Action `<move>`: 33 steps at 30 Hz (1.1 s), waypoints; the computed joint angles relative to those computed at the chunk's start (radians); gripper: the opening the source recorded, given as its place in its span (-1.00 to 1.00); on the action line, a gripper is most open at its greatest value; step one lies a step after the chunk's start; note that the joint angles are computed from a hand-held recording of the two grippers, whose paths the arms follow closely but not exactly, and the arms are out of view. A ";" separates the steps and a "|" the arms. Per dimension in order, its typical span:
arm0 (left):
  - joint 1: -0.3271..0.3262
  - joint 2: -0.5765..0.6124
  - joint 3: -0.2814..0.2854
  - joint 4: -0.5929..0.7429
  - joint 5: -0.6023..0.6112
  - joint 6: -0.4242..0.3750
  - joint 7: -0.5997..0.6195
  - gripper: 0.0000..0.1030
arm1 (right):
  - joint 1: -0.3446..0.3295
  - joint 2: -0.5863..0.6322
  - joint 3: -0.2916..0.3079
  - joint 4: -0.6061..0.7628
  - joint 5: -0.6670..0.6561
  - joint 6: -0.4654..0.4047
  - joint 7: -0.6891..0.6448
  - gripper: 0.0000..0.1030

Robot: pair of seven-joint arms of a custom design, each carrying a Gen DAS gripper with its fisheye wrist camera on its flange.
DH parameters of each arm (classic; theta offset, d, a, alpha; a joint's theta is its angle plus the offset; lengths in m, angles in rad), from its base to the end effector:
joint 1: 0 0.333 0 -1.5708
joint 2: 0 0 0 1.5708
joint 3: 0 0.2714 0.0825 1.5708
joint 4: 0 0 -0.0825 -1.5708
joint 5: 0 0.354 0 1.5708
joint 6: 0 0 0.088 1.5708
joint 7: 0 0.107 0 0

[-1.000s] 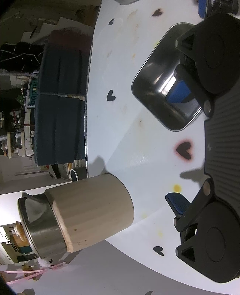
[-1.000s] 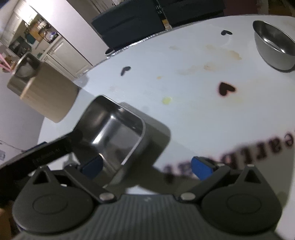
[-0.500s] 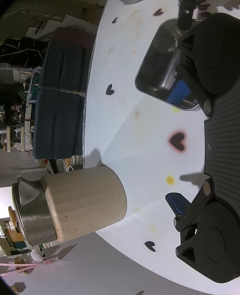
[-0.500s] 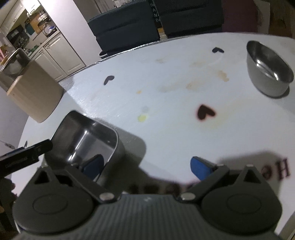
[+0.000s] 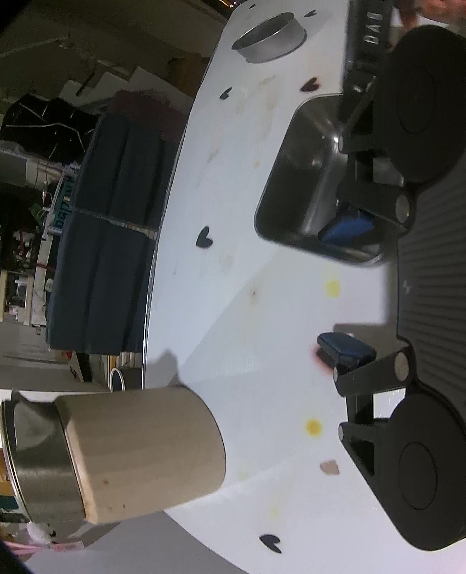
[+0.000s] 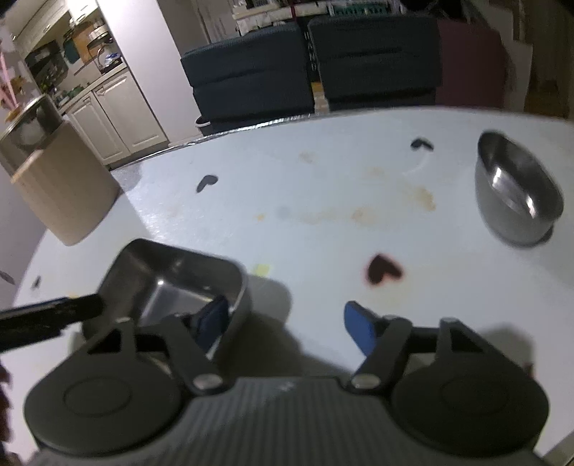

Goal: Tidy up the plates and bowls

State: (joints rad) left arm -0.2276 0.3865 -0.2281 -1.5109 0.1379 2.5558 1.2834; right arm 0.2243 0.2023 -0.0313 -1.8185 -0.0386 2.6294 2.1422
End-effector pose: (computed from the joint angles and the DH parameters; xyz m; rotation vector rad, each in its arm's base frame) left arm 0.6150 -0.2762 0.4926 -1.7083 2.1126 -0.8444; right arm 0.6114 0.1217 0.4652 -1.4764 2.1063 -0.3590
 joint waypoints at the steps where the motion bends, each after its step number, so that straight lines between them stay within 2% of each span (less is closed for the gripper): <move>1: -0.002 0.007 -0.002 0.008 -0.002 -0.002 0.000 -0.02 | -0.008 -0.002 0.011 0.002 0.039 -0.013 -0.021 0.32; 5: -0.001 0.022 -0.012 0.024 -0.022 0.000 0.001 -0.19 | -0.034 -0.010 0.052 0.001 0.205 -0.042 -0.143 0.09; 7: -0.003 0.024 -0.013 0.027 -0.027 -0.004 0.000 -0.26 | -0.037 -0.013 0.061 -0.001 0.260 -0.040 -0.191 -0.16; 8: -0.003 0.026 -0.014 0.030 -0.032 -0.006 -0.002 -0.31 | -0.034 -0.014 0.060 -0.002 0.267 -0.038 -0.204 -0.24; 9: -0.001 0.027 -0.017 0.032 -0.040 -0.011 0.000 -0.38 | -0.028 -0.014 0.057 -0.003 0.260 -0.035 -0.208 -0.42; 13: 0.006 0.034 -0.032 0.048 -0.068 -0.049 0.036 -0.58 | -0.021 -0.021 0.044 -0.016 0.250 -0.013 -0.210 -0.73; 16: 0.008 0.033 -0.043 0.053 -0.093 -0.069 0.069 -0.81 | -0.027 -0.016 0.038 -0.012 0.254 -0.005 -0.212 -0.77; 20: 0.003 0.033 -0.049 0.079 -0.119 -0.152 0.106 -0.83 | -0.028 -0.024 0.035 -0.021 0.248 -0.005 -0.215 -0.81; 23: 0.006 0.006 -0.050 0.049 -0.142 -0.163 0.124 -0.83 | -0.031 -0.026 0.035 -0.018 0.254 -0.020 -0.212 -0.83; 26: 0.012 -0.029 -0.049 0.002 -0.168 -0.141 0.128 -0.85 | -0.035 -0.051 0.038 -0.045 0.267 -0.022 -0.226 -0.85; 33: 0.003 -0.138 -0.040 -0.123 -0.154 -0.018 0.108 -0.85 | -0.036 -0.099 0.048 -0.088 0.276 -0.005 -0.294 -0.85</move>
State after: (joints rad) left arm -0.2242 0.2488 -0.2684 -1.6334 -0.0162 2.5376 1.3917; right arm 0.1883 0.1034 0.0164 -1.9068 0.2371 2.6248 1.8479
